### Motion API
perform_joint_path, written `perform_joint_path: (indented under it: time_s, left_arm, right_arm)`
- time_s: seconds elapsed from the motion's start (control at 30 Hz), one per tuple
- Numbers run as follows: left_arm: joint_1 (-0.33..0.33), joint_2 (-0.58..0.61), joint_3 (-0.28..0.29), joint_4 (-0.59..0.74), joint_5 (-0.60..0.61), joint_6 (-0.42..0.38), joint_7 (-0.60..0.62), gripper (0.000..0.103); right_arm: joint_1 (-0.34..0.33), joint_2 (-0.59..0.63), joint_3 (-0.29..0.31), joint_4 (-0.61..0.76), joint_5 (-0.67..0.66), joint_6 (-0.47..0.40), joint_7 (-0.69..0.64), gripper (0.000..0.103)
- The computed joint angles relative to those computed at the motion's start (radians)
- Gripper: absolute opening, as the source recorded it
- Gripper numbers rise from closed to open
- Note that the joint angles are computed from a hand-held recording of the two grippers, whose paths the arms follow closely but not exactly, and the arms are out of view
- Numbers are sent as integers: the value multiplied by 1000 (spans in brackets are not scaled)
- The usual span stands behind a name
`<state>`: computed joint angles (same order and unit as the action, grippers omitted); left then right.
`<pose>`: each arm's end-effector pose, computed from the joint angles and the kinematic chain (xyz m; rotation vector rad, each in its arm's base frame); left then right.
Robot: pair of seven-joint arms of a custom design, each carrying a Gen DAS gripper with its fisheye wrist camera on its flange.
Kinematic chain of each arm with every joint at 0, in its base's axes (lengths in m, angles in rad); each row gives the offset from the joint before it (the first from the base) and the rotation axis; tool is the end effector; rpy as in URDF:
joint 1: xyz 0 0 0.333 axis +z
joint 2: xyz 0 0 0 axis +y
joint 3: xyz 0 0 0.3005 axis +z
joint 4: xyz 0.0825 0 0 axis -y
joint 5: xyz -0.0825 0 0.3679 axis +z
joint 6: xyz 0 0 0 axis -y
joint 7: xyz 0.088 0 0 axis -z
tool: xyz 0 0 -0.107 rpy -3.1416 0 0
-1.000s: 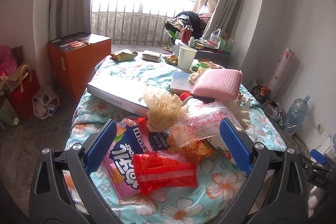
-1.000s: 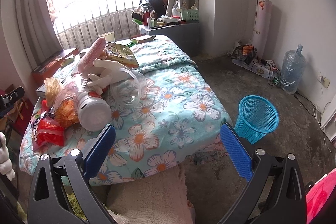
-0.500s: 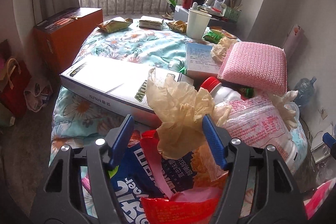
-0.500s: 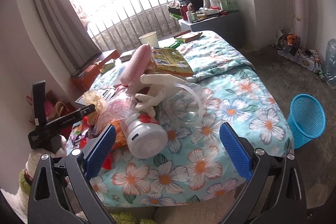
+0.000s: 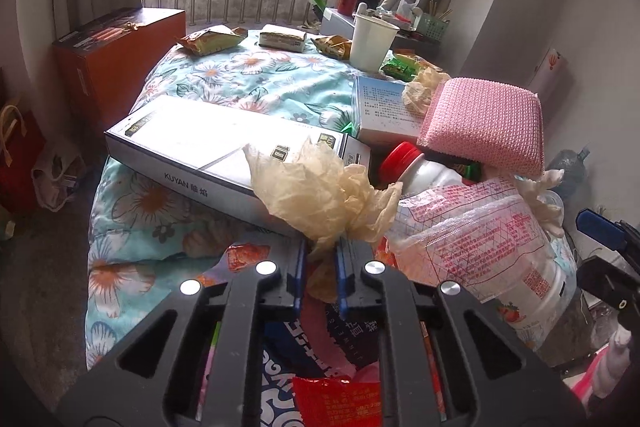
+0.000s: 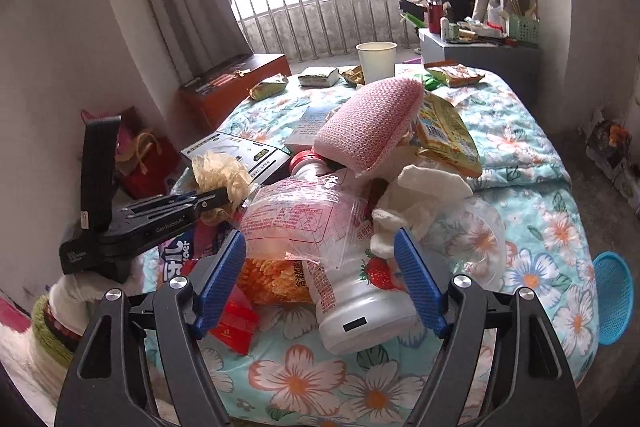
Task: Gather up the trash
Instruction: 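Grasp the crumpled tan paper with the left tool while the right tool grasps a clear plastic bag, then carry both items over the blue wastebasket and open both tools to drop them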
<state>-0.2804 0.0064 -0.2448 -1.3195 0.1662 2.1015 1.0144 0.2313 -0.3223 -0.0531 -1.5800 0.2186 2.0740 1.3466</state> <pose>0.4878 -0.2727 0.7882 -1.8591 1.8476 -0.9829 0.4380 0.0830 0.8279 -1.9456 1.3249 -0.5276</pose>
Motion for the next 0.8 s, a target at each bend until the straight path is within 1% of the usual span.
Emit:
perform_joint_path:
  time_s: [0.1, 0.17, 0.27, 0.37, 0.43, 0.5, 0.57, 0.6, 0.67, 0.7, 0.77, 0.8]
  left_arm:
    - [9, -33, 5, -36, -19, 44, -7, 7]
    - [18, -60, 6, -68, -39, 83, -10, 7]
    - [38, -101, 10, -117, -75, 146, -17, 6]
    - [59, -133, 10, -151, -96, 189, -23, 5]
    - [72, -149, 11, -166, -111, 213, -23, 5]
    - [82, -164, 14, -184, -135, 243, -18, 5]
    - [91, -178, 17, -199, -162, 272, -11, 5]
    - [95, -183, 17, -204, -172, 283, -7, 5]
    - [105, -197, 16, -216, -178, 303, -6, 5]
    - [110, -201, 13, -217, -173, 306, -8, 5]
    - [120, -207, 7, -214, -162, 301, -15, 5]
    - [124, -210, 4, -212, -155, 296, -20, 5]
  right_arm:
    - [4, -56, 72, -94, -190, 108, -137, 75]
    - [1, -78, 101, -148, -304, 171, -189, 74]
    - [12, -82, 116, -187, -405, 217, -259, 73]
    - [17, -93, 137, -230, -506, 252, -331, 73]
    - [6, -103, 155, -269, -584, 298, -345, 73]
    - [1, -105, 166, -289, -634, 315, -352, 71]
    - [-8, -108, 180, -309, -689, 335, -352, 63]
    - [-15, -109, 185, -320, -718, 350, -347, 61]
    - [-26, -110, 199, -334, -768, 370, -330, 49]
    - [-24, -114, 201, -339, -775, 371, -323, 45]
    - [-20, -118, 200, -337, -774, 372, -307, 28]
    - [-14, -123, 197, -336, -766, 373, -303, 25]
